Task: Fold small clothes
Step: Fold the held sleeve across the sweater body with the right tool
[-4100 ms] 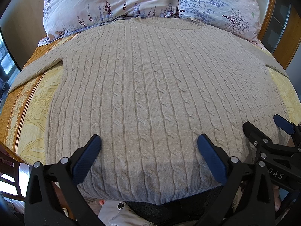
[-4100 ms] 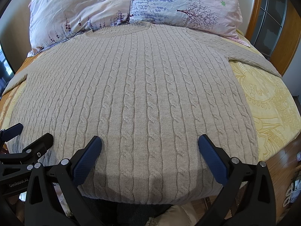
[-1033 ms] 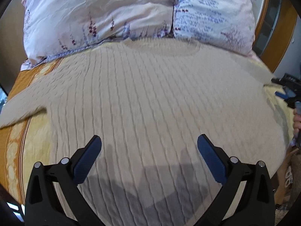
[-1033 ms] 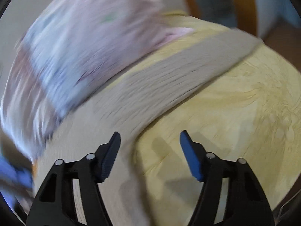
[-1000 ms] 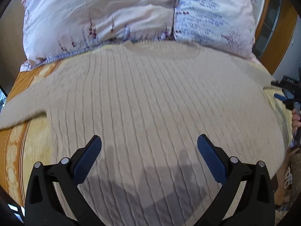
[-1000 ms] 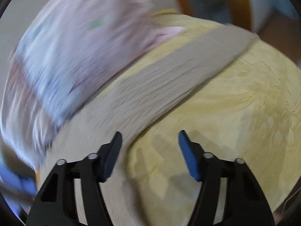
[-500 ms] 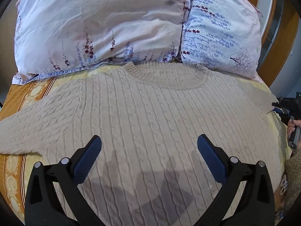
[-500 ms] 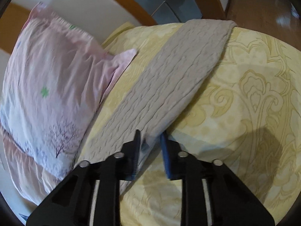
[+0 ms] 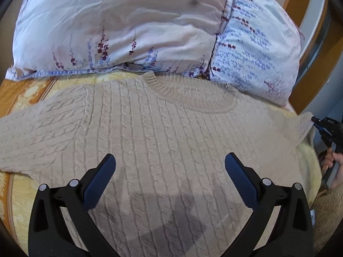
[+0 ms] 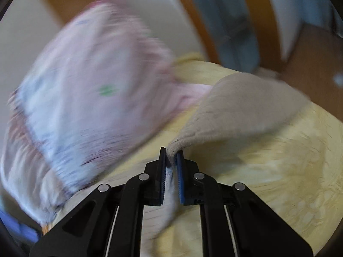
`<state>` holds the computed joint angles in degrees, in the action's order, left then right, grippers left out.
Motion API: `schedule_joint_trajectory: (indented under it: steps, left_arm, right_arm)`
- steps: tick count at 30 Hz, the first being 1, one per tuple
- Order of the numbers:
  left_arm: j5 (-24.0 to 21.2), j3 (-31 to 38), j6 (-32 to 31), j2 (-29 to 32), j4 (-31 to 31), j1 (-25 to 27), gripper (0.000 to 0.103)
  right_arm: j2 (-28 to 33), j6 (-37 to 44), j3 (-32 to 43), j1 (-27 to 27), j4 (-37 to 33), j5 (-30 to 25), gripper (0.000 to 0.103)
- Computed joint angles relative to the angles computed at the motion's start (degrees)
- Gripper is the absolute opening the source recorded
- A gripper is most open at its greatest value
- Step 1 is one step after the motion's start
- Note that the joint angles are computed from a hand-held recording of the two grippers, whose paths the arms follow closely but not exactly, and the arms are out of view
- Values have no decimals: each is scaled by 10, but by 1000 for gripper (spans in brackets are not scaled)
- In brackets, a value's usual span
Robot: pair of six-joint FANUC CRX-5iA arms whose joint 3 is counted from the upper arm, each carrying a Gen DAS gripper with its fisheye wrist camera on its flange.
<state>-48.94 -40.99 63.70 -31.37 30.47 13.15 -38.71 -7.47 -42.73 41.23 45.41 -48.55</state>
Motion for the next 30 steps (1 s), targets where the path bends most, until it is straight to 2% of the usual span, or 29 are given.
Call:
schedule_joint_trajectory:
  steps: [2,5,7,8,10,13,14,16,17,18,21,25,27,28,29,30]
  left_arm:
    - [3,-8,-5,-1,20,5,101]
    - [4,-17,-15,-1,44,11,101]
    - [7,-25,-22,-6,57,13,101]
    - [10,-27,-25,-9,59,12,101]
    - [16,-30,-32,-13,60,10,101]
    - [23,-33,-38,-19,61,8,101]
    - [24,-35,-41,-20,64,9,101]
    - [27,-36,-41,-20,66,9,101]
    - [25,-36,-41,-18,67,10,101]
    - [20,-37,-47,-15,75,14,101]
    - [-9,-43,-81,-5,113,30,101]
    - [-11,-51,-97,-9,132,41,101]
    - [-13,-53,-97,-11,137,47,101]
    - [-17,-56,-100,-12,144,53,101]
    - [-21,-59,-104,-12,152,59,101]
    - [-24,-62,-106,-14,159,65,101]
  right_arm:
    - [9,13,8,34,10,26,10]
    - [42,58,25,84,-15,82,10]
    - [74,106,43,108,-70,107,10]
    - [102,148,61,117,-126,120,10]
    - [138,191,85,120,-189,119,10]
    - [150,193,89,114,-235,129,12]
    - [144,189,85,105,-248,139,16]
    - [112,145,63,99,-245,155,35]
    - [94,102,45,98,-222,159,48]
    - [81,69,33,97,-202,160,51]
    - [46,-14,2,67,-178,172,51]
    - [-6,-145,-51,31,-118,160,50]
    - [-11,-181,-51,31,-94,108,49]
    - [-11,-193,-54,27,-80,97,44]
    - [-6,-186,-49,24,-77,84,26]
    - [11,-161,-30,27,-81,50,14]
